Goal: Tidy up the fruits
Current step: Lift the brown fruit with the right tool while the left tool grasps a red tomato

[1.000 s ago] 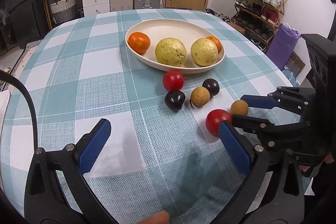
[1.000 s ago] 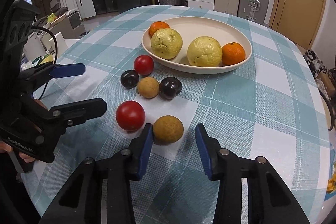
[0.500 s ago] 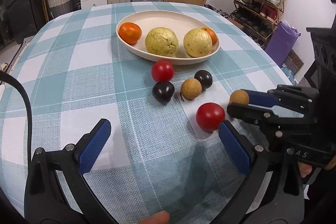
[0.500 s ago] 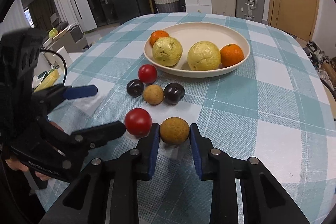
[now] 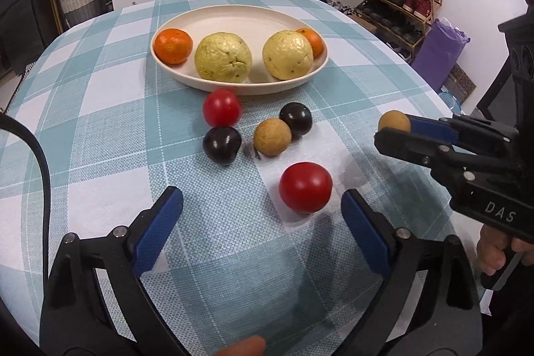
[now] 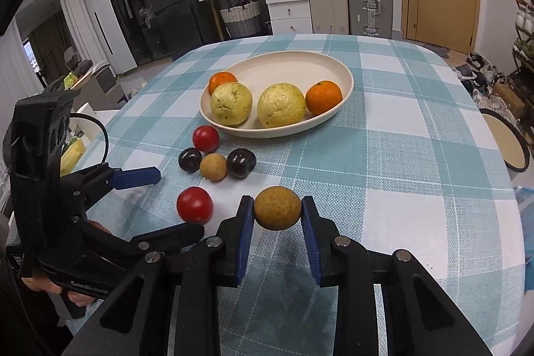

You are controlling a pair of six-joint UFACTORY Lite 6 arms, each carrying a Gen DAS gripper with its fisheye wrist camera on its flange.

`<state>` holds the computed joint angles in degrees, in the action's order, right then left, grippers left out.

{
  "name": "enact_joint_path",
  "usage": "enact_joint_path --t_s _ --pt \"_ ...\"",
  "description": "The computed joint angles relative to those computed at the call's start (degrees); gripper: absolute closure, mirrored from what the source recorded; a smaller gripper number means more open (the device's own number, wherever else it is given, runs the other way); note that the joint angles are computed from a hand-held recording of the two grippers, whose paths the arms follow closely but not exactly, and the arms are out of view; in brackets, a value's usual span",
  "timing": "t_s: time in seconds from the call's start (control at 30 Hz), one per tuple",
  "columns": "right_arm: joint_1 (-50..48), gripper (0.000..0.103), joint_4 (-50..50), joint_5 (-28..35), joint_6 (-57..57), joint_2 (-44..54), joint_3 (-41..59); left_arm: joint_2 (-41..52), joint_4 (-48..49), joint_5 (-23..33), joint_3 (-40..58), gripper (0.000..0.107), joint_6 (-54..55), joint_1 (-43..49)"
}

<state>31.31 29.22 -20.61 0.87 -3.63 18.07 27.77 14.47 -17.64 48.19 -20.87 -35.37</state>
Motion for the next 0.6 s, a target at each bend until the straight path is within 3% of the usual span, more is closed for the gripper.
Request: enact_joint_path --t_s 0.17,0.4,0.6 --pt "-0.2 0.074 1.3 0.1 -1.0 -1.7 -1.1 0.0 2.4 -0.2 0.3 0.03 -1.0 -0.9" --pt "-0.3 0.074 0.9 0.0 0.4 -1.8 -1.2 -0.7 11.0 -2.2 -0.4 0.075 -7.1 -1.3" --pt "-0.3 0.074 0.4 -0.2 1.0 -2.0 -0.8 -2.0 18.4 -3.9 -1.7 0.078 -13.9 0.1"
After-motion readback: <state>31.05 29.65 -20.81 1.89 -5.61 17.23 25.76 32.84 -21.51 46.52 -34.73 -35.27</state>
